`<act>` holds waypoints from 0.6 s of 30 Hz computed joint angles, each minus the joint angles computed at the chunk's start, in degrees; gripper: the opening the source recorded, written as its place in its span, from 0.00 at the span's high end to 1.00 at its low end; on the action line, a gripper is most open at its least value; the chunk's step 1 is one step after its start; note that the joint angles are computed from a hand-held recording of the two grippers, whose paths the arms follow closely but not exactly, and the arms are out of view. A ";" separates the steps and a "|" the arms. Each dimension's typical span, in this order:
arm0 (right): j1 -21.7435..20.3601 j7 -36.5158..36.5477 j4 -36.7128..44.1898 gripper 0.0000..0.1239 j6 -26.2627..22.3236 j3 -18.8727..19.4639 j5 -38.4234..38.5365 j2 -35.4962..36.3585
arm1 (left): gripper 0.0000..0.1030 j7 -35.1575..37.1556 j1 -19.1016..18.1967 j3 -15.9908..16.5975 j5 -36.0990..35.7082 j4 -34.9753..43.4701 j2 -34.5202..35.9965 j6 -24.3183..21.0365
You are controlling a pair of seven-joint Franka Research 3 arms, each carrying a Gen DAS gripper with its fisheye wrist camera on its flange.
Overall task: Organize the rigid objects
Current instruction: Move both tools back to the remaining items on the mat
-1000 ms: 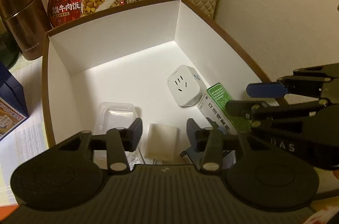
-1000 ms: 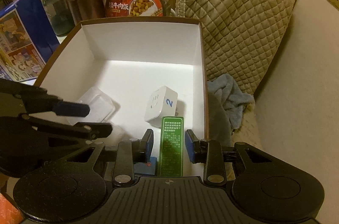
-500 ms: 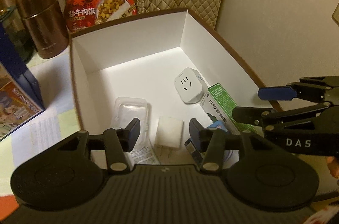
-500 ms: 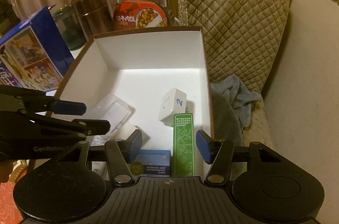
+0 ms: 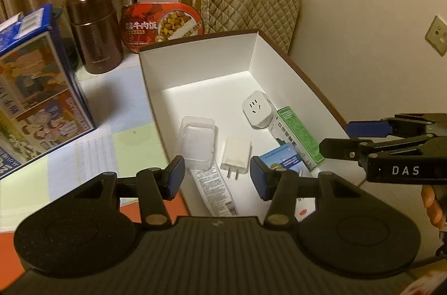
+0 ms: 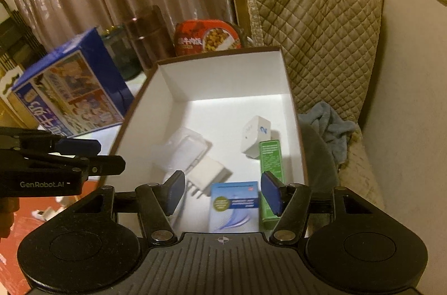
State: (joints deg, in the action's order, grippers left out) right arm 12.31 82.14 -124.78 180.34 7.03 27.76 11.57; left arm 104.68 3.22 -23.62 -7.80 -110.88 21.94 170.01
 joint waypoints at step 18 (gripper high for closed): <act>1.84 -6.42 -6.59 0.53 2.98 7.93 12.75 -6.18 | 0.54 28.33 14.46 -11.52 -35.97 -18.68 -16.74 3.07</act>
